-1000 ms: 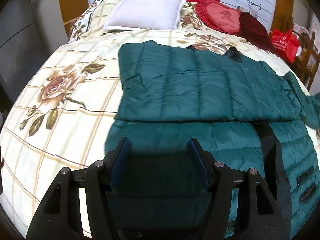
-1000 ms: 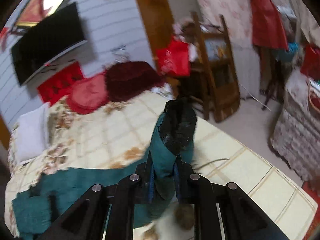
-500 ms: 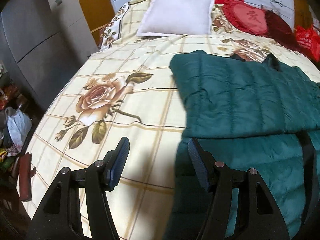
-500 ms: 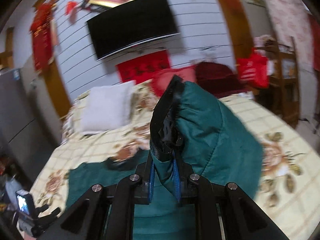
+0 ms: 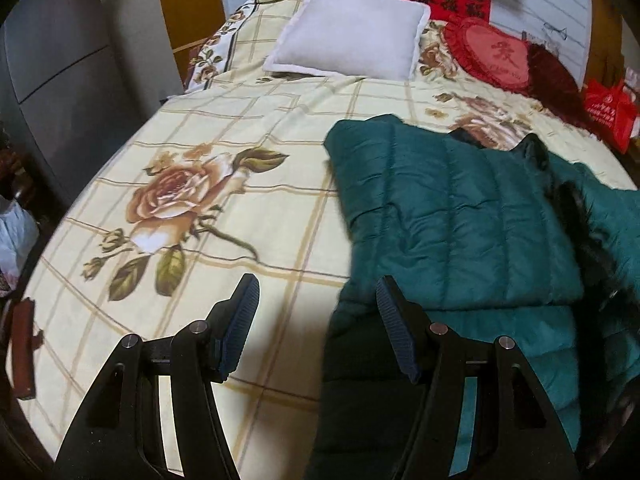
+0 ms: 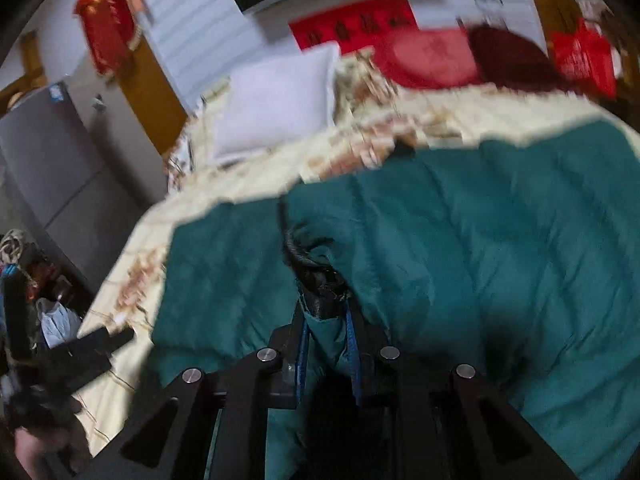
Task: Fold large clothes
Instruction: 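Fold the held sleeve over the jacket body with the right tool and release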
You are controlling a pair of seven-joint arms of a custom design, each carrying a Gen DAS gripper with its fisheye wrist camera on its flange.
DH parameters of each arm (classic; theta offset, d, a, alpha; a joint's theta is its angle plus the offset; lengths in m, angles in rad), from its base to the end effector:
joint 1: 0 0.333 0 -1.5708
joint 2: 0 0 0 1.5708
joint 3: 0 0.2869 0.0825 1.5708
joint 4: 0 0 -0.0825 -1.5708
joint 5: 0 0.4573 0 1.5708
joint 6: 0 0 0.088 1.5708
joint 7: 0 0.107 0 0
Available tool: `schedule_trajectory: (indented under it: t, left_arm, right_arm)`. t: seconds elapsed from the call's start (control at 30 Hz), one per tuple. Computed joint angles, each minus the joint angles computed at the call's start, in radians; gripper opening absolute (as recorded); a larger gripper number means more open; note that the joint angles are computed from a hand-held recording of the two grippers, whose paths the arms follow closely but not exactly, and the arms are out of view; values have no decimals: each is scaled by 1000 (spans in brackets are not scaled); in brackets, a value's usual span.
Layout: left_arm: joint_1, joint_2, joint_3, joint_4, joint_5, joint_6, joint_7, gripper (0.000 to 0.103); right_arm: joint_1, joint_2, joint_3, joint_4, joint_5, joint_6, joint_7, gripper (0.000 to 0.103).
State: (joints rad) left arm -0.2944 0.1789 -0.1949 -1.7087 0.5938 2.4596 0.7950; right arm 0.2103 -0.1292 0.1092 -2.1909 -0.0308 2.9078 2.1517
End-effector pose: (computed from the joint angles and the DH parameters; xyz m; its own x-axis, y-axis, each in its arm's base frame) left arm 0.6423 -0.3337 0.4964 -0.0346 -0.9978 -0.0565 -0.7475 0.0634 -0.6612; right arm 0.5929 0.1997 0.4797 -0.0656 -0.9244 -0.3757 -0.6953 0.3124 -0.6473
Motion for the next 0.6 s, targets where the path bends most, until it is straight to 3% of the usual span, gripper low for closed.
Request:
schedule_trajectory:
  t: [0.03,0.07,0.1,0.13,0.17,0.2,0.27,0.33,0.5,0.6]
  left_arm:
    - [1,1,-1,-1,-5,14,0,61]
    - [1,0,-3,-5,-10,32,-2,61]
    - [3,-1,-5,-10,-24,54,2,61]
    - [7,-2,-9,-14,-47,77,14,61]
    - [15,-7,-18,-26,-93,113,42,61]
    - [20,-13,-25,-37,-136,139,67,61]
    - [35,-31,-48,-78,-244,257,149,61]
    - [25,-33,-62,-86,-286,307,198,61]
    - [-13,74,-128,63,-411,277,446,61]
    - [-77,172,-123,207,-395,207,475,61]
  right_arm:
    - [-5,-1,4,-4,-14,3,13,17]
    - [-12,-7,10,-17,-36,20,38,24]
    - [-8,-14,7,-31,-25,42,33,43]
    - [13,-21,-10,-49,30,80,-15,52]
    - [3,-15,3,-45,19,96,-2,67]
    - [-21,-28,24,-57,-22,104,39,74]
    - [10,-58,-2,-72,42,82,-27,74]
    - [-17,-92,19,-88,20,67,-21,74]
    - [-248,-250,188,-166,-272,-21,221,74]
    - [-285,-308,195,-197,-341,-129,285,74]
